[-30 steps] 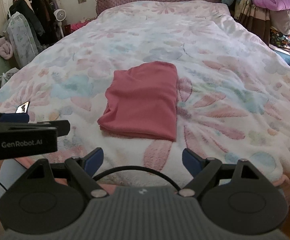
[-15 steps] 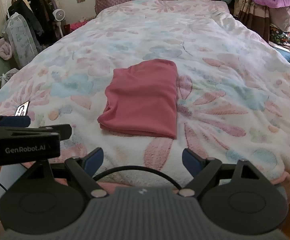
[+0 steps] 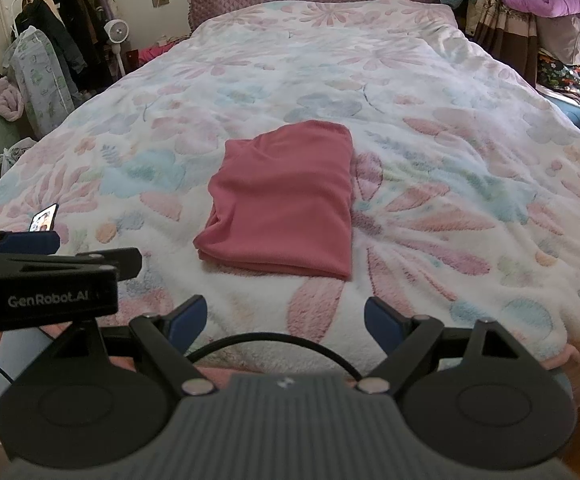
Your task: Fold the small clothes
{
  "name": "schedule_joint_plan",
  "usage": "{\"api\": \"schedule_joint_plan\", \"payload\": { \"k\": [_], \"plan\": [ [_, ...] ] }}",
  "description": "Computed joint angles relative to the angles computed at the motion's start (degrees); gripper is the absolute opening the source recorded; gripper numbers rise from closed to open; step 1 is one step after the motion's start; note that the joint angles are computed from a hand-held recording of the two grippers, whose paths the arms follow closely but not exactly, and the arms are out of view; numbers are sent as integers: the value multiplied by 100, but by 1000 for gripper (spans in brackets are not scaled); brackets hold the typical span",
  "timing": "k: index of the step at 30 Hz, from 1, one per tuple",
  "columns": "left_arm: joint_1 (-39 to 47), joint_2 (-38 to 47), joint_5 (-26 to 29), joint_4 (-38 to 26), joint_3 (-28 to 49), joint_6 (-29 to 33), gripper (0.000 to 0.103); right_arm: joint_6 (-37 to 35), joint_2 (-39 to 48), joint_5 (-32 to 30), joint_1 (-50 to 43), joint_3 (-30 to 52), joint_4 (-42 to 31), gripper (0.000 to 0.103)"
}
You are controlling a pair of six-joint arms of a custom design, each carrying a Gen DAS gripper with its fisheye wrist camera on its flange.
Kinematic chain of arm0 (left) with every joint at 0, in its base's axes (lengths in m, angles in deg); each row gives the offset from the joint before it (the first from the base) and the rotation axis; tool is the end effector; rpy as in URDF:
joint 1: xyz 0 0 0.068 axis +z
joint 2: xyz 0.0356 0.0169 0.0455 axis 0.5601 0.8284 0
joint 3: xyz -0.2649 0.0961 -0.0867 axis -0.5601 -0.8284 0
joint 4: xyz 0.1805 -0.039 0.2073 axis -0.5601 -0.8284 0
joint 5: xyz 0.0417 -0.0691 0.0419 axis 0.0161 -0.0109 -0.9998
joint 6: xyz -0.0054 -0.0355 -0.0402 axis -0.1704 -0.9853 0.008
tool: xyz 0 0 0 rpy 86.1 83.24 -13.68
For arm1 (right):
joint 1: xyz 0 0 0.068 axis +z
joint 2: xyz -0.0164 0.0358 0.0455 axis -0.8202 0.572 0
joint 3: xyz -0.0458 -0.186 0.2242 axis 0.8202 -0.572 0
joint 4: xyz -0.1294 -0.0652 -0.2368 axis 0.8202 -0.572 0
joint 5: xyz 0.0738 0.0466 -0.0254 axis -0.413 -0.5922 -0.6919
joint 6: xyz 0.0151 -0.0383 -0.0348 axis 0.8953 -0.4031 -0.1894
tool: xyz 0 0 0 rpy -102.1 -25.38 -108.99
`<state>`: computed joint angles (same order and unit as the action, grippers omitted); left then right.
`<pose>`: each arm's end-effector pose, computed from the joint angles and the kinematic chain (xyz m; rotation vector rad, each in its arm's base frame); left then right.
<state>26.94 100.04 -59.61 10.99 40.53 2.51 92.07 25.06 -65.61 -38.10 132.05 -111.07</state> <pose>0.3190 -0.0436 0.2746 0.3696 2.3666 -0.1191 0.2755 0.0785 0.2556 0.1636 2.4307 0.1044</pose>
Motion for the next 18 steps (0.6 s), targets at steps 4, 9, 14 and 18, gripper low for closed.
{"api": "schedule_joint_plan", "payload": {
  "k": [4,9,14,18],
  "plan": [
    [22,-4,17,-3,15,16,103,27,-10,5,-6,-6,17,82],
    [39,6,13,-2,28,33,103,91,-22,74,56,5,-3,82],
    [40,10,3,-2,37,34,103,94,-22,75,57,3,-1,82],
    [41,17,6,-13,50,38,103,93,-22,71,52,-1,3,82]
  ]
}}
